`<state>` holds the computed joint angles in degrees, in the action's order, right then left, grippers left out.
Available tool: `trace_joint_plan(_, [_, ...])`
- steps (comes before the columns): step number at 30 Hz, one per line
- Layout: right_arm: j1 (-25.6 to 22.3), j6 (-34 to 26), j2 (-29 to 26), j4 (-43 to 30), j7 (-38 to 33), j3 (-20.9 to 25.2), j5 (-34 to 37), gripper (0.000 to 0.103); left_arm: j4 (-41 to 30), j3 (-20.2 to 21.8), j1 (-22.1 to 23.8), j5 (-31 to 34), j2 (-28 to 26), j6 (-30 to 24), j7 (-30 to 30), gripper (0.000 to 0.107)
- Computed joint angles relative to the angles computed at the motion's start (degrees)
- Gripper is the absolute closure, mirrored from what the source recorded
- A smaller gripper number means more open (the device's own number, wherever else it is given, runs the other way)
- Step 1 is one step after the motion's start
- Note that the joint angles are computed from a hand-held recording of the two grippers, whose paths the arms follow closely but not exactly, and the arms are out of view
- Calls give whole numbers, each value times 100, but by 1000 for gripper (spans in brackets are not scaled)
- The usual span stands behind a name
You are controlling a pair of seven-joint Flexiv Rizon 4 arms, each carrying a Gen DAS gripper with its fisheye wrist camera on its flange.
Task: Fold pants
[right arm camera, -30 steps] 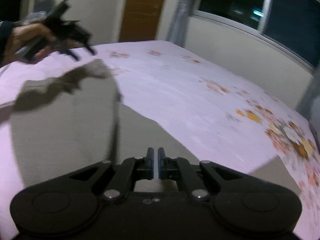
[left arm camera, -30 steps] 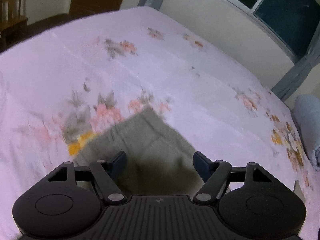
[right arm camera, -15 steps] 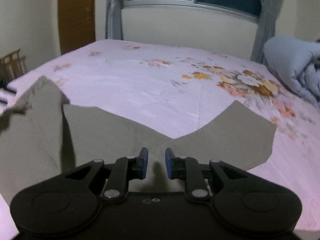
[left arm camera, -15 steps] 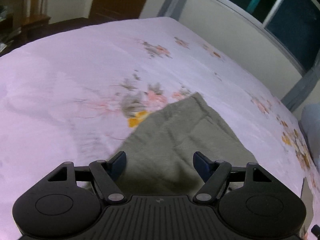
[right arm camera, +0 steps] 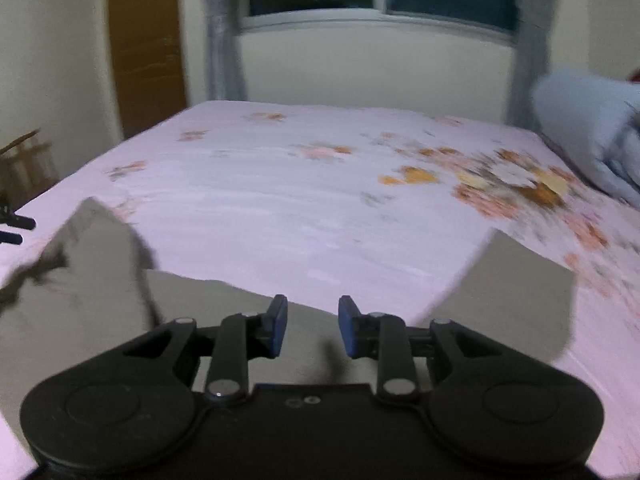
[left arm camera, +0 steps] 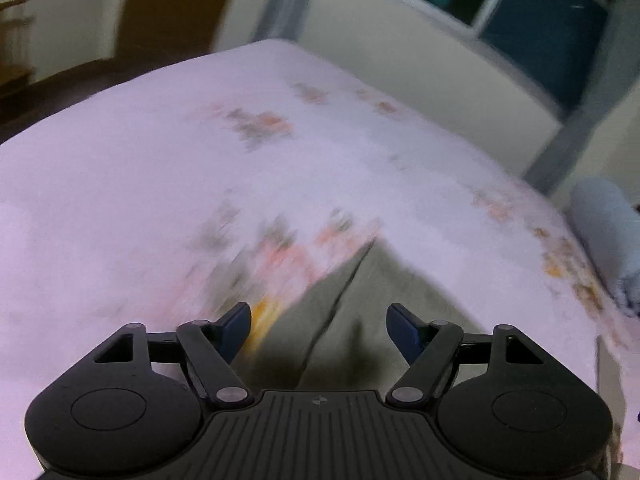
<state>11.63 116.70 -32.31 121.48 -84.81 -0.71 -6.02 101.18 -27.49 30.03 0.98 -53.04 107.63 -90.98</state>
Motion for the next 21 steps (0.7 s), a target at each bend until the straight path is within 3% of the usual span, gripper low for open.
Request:
trace_joint_plan(3, [-56, -278, -12, -121, 154, -144, 91, 80, -912, -885, 491, 295, -754, -847, 758, 33])
trace_joint_plan(6, [204, -369, -95, -207, 177, -467, 326, 80, -1586, -1241, 494, 29, -1236, -1594, 1489, 34])
trace_joint_plan(7, [257, -391, -142, -248, 200, -526, 391, 79, -1775, -1147, 401, 174, -1284, -1754, 1420, 39])
trace_joint_plan(9, [663, -437, -263, -332, 241, -925, 720, 77, -1960, -921, 131, -120, -1303, -1876, 1658, 76])
trace_joint_plan(11, [879, -469, -362, -396, 325, -1125, 940, 76, -2023, -772, -3, -76, -1311, -1846, 1640, 92])
trace_joint_plan(13, [840, -463, -437, -453, 432, -1058, 988, 74, -1731, -1204, 230, -422, -1402, -1575, 2232, 96])
trace_joint_plan(15, [747, -412, -455, -448, 474, -929, 933, 74, -1555, -1339, 369, -235, -1378, -1456, 2312, 99])
trace_joint_plan(18, [724, -336, -386, -321, 482, -830, 903, 72, -922, -1912, 870, -100, -1427, -799, 2636, 99])
trace_joint_plan(21, [675, -242, -263, -155, 475, -738, 899, 70, 16, -2827, 1770, 744, -1807, 233, 2665, 100])
